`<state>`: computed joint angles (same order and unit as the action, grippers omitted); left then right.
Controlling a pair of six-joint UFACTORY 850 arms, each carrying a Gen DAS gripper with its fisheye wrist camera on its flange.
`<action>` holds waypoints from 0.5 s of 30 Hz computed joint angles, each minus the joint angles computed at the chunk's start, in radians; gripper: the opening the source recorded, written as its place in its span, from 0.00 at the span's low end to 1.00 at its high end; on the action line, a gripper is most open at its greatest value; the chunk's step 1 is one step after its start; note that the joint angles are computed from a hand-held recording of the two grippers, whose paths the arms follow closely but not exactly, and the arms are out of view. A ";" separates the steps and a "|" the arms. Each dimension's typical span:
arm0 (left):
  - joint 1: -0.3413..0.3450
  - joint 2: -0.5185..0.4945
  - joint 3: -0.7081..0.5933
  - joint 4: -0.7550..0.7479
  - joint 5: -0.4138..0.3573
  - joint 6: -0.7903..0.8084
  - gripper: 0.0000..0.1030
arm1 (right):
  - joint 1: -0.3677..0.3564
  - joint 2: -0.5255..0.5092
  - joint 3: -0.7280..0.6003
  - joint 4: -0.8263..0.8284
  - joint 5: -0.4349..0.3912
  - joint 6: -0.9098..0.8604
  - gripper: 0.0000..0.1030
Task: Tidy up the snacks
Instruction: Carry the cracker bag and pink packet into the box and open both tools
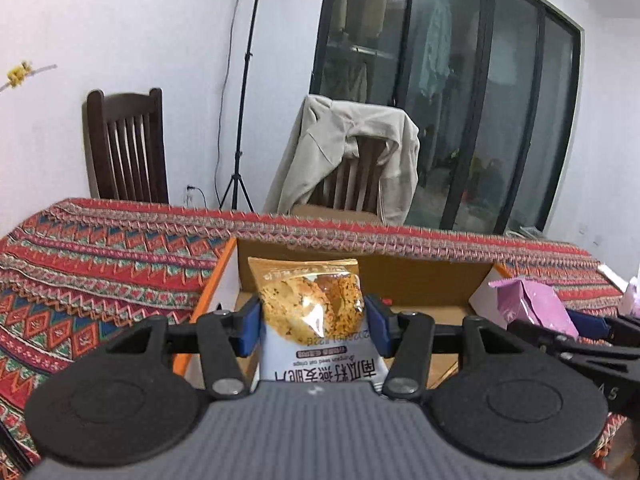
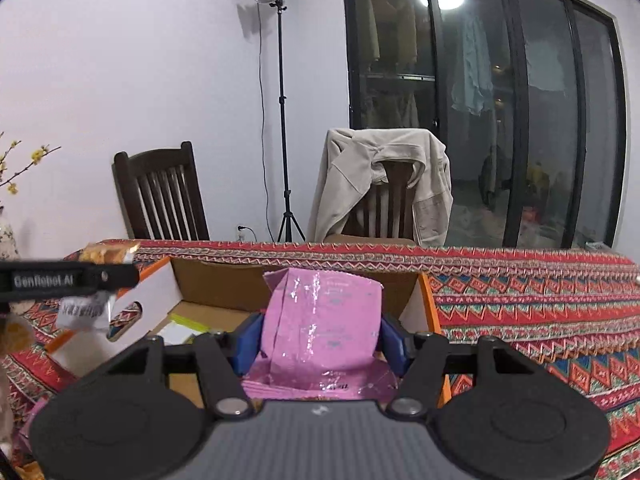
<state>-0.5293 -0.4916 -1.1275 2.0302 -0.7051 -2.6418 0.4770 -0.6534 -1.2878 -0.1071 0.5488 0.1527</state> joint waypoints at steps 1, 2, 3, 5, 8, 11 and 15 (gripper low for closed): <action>0.001 -0.004 0.000 0.005 0.009 -0.003 0.52 | -0.002 -0.006 -0.008 -0.009 -0.007 0.008 0.59; 0.003 -0.005 0.002 0.013 0.016 -0.008 0.52 | -0.004 -0.010 -0.011 -0.022 -0.010 0.018 0.59; 0.003 -0.006 0.005 0.017 0.018 -0.011 0.52 | -0.006 -0.014 -0.015 -0.036 -0.014 0.030 0.59; 0.001 -0.007 0.010 0.024 0.016 -0.025 0.58 | -0.009 -0.023 -0.026 -0.068 -0.030 0.055 0.59; -0.009 0.001 0.026 0.050 -0.013 -0.065 0.92 | -0.015 -0.029 -0.030 -0.098 -0.044 0.089 0.66; -0.030 0.004 0.039 0.052 -0.093 -0.079 1.00 | -0.020 -0.025 -0.022 -0.113 -0.033 0.120 0.96; -0.038 0.008 0.036 0.030 -0.099 -0.066 1.00 | -0.019 -0.012 0.003 -0.084 -0.011 0.099 1.00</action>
<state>-0.5671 -0.4835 -1.0916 2.0599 -0.8045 -2.7077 0.4580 -0.6655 -1.2852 -0.1912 0.5374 0.2522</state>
